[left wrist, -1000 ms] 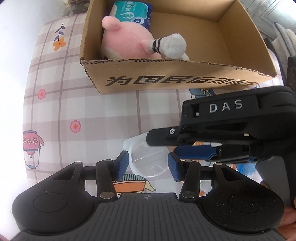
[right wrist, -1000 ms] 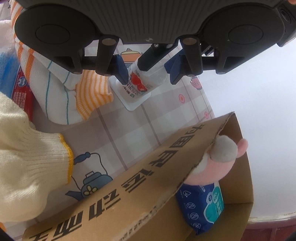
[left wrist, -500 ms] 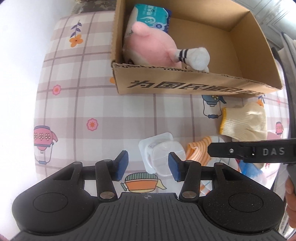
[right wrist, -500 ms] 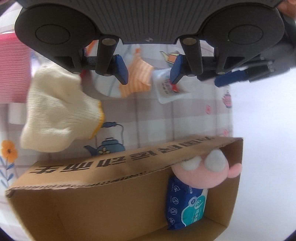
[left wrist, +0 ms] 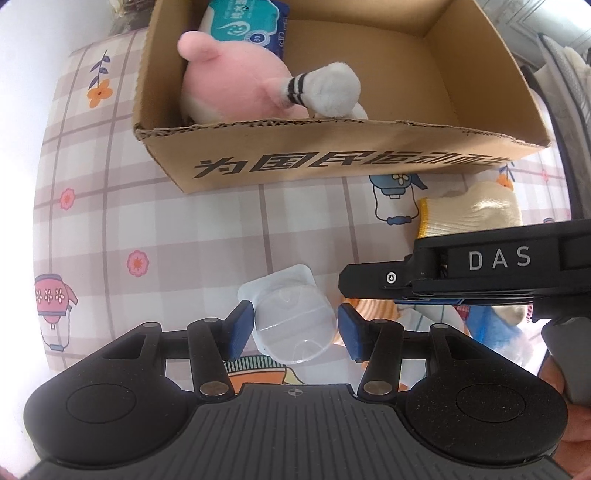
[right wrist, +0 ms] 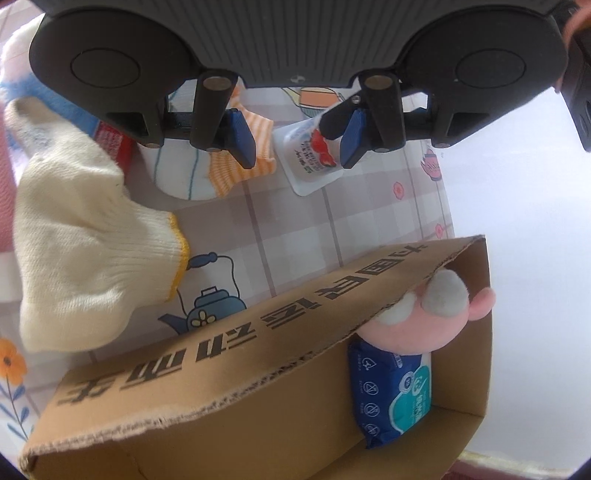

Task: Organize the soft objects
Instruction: 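Reach the right gripper to the white strawberry yogurt cup and close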

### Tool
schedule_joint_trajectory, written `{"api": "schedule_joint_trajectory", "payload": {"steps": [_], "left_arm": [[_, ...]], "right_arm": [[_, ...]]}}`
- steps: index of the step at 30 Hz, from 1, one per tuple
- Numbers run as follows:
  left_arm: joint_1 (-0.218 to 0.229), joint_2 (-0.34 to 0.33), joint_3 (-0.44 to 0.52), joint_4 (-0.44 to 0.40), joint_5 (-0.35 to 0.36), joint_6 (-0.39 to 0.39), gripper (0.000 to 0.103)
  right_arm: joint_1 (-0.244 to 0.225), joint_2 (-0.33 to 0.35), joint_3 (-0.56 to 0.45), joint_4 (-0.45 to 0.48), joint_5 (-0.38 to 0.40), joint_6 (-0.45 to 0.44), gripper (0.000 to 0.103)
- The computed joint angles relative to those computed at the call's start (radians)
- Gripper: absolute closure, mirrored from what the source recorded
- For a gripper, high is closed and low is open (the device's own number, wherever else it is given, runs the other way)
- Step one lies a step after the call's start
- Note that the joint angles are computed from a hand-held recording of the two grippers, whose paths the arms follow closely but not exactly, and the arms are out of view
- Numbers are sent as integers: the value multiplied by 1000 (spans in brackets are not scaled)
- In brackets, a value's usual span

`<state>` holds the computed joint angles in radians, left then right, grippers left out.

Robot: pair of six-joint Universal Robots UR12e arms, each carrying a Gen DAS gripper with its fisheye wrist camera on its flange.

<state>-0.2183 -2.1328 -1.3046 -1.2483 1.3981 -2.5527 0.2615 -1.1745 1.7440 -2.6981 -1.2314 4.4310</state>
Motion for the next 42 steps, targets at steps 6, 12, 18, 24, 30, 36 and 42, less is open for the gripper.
{"api": "schedule_joint_trajectory", "payload": {"steps": [6, 12, 18, 24, 30, 36, 42], "left_arm": [[-6, -11, 11, -8, 17, -10, 54], [26, -14, 12, -3, -61, -65, 55], [90, -36, 37, -82, -228, -119, 55], [142, -58, 46, -149, -375, -159, 55], [174, -62, 30, -187, -468, -175, 55], [183, -68, 40, -223, -484, -136, 55], [173, -88, 85, -277, -447, -85, 54]], "right_arm": [[1, 1, 6, -20, -12, 46, 49], [-3, 0, 22, -66, -12, 87, 49], [-10, 19, 32, -153, 15, 161, 48], [-5, 61, -7, -168, 48, 190, 48], [9, 96, -69, -98, 26, 118, 50], [10, 128, -111, -66, 62, 25, 59], [17, 130, -140, -29, 40, -54, 60]]}}
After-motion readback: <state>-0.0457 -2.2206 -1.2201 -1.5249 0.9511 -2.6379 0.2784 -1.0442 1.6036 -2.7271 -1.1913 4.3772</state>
